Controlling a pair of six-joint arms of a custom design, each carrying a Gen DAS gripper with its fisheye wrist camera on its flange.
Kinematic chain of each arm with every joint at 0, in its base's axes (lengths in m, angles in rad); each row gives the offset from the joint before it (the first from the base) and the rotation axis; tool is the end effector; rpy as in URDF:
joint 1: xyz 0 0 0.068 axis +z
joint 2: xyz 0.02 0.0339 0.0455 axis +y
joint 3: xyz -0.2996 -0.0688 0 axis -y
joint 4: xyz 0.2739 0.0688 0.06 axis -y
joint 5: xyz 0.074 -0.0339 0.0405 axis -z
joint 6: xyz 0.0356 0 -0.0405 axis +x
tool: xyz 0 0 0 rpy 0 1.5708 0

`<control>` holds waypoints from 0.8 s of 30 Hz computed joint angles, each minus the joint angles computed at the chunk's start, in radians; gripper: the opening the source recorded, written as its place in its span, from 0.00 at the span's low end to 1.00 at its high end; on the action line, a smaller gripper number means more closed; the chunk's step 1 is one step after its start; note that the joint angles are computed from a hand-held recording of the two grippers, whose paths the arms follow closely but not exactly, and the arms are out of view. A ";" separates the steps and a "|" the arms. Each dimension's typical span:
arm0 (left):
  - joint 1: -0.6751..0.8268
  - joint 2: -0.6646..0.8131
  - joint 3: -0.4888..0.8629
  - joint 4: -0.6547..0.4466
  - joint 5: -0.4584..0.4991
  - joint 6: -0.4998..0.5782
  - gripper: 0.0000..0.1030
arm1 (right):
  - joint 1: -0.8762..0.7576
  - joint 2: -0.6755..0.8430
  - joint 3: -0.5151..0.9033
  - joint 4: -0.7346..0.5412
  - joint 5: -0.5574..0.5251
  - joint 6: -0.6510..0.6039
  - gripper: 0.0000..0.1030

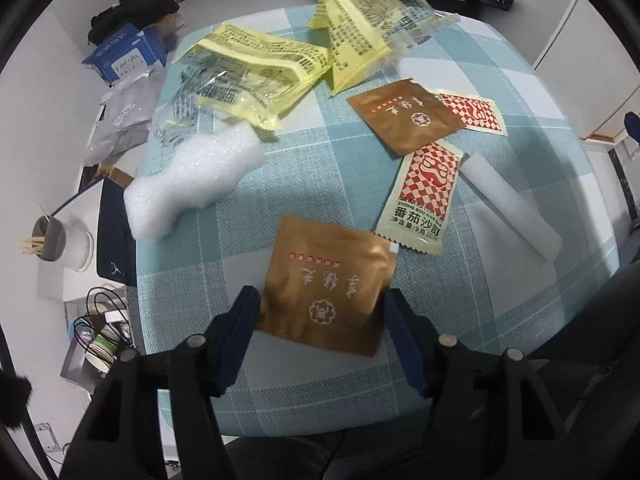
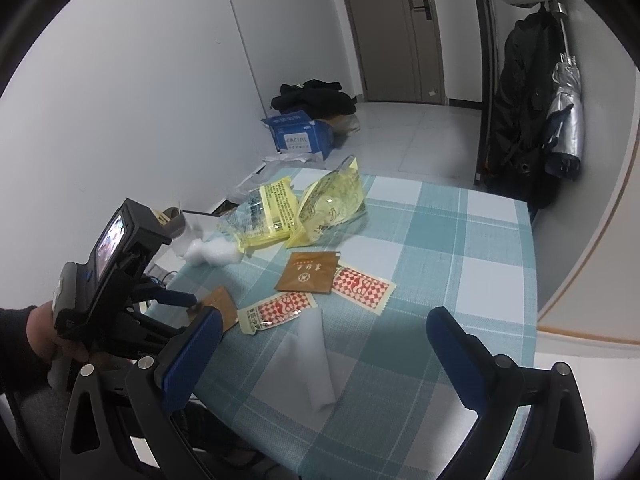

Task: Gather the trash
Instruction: 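Lower the left gripper toward the brown sachet, then close the left gripper on the brown sachet and lift it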

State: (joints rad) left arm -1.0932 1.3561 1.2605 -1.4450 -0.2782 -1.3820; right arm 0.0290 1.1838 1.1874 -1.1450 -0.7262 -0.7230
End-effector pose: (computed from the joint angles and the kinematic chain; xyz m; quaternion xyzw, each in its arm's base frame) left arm 0.1180 -0.2067 0.3316 -0.1446 0.9796 0.0312 0.1359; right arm 0.2217 0.0301 0.3604 -0.4058 0.8217 0.2586 0.3053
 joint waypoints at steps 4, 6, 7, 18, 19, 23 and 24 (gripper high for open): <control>0.018 -0.013 -0.010 0.020 0.002 -0.003 0.54 | -0.002 -0.001 -0.002 0.003 0.005 0.002 0.99; 0.024 -0.030 -0.021 0.029 -0.001 -0.014 0.53 | -0.004 -0.001 -0.002 0.002 0.006 0.008 0.99; 0.023 -0.036 -0.026 0.032 -0.004 -0.023 0.53 | -0.005 -0.002 -0.003 0.002 0.006 0.010 0.99; 0.051 -0.109 -0.087 0.113 -0.015 -0.054 0.10 | 0.010 -0.016 -0.028 0.025 0.056 0.026 0.99; 0.058 -0.125 -0.099 0.139 -0.001 -0.054 0.10 | 0.012 -0.017 -0.031 0.028 0.062 0.030 0.99; 0.054 -0.133 -0.123 0.167 0.003 -0.064 0.00 | 0.022 -0.012 -0.037 0.034 0.084 0.047 0.99; 0.048 -0.137 -0.125 0.171 -0.002 -0.072 0.00 | 0.027 -0.013 -0.039 0.036 0.092 0.051 0.99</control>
State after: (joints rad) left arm -1.0455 1.2191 1.1357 -1.2738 -0.2802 -1.4543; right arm 0.0561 1.1711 1.1481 -1.1090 -0.6337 -0.6721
